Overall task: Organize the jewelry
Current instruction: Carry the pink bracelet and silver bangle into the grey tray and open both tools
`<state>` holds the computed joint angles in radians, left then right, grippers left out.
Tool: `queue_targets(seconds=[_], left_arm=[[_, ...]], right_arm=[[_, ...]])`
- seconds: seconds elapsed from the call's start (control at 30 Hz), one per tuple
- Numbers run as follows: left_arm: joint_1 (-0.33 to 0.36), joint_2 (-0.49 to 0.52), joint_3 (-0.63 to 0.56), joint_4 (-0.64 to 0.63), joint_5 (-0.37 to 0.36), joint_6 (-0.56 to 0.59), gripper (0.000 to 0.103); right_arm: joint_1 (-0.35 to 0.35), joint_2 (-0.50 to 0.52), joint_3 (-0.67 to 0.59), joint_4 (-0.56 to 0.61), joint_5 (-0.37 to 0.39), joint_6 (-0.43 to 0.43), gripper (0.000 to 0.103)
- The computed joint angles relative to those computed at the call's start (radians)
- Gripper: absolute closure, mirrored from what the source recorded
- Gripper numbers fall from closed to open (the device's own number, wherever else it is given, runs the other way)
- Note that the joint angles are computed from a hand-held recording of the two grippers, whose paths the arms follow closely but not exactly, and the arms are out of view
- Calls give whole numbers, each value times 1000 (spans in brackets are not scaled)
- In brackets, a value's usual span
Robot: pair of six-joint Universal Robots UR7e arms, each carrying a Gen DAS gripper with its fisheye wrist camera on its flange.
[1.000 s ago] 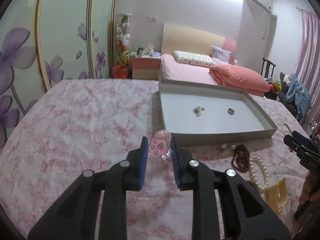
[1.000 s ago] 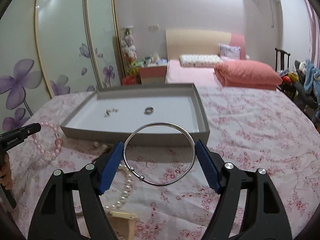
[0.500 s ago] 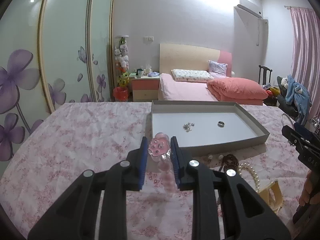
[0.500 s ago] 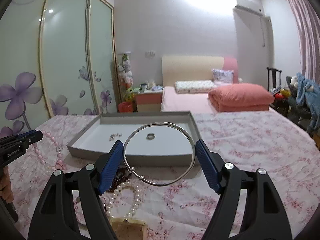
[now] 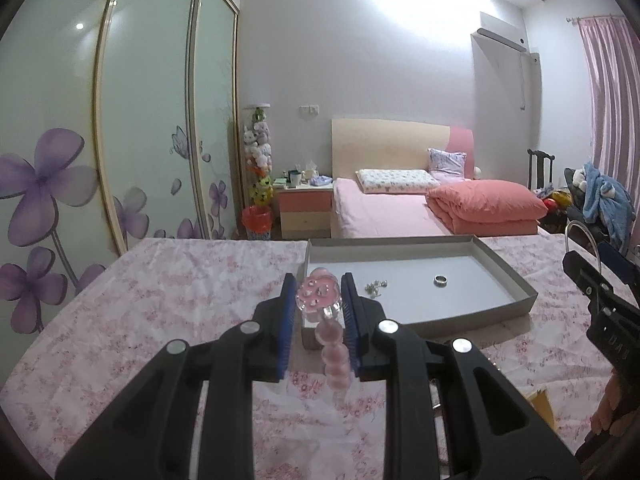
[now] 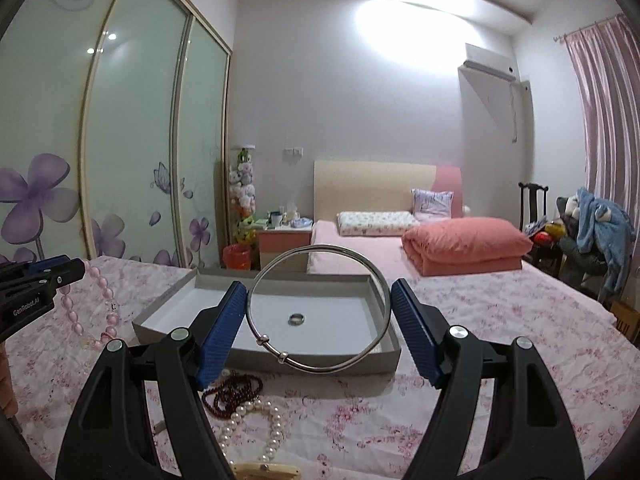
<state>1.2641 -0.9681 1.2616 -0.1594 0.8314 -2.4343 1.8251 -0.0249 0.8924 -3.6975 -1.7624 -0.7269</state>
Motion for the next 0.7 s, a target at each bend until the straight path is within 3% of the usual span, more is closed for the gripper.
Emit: queue_targets(seconds=[0.37,0.7], left_arm=[[-12,-6,26,-67,10,21,80],[-14,25,-4,-79,31,35,80]], right_arm=[[-5,34,-49,-86,38,-6,29],[-2,73,-145,-68,62,-14,29]])
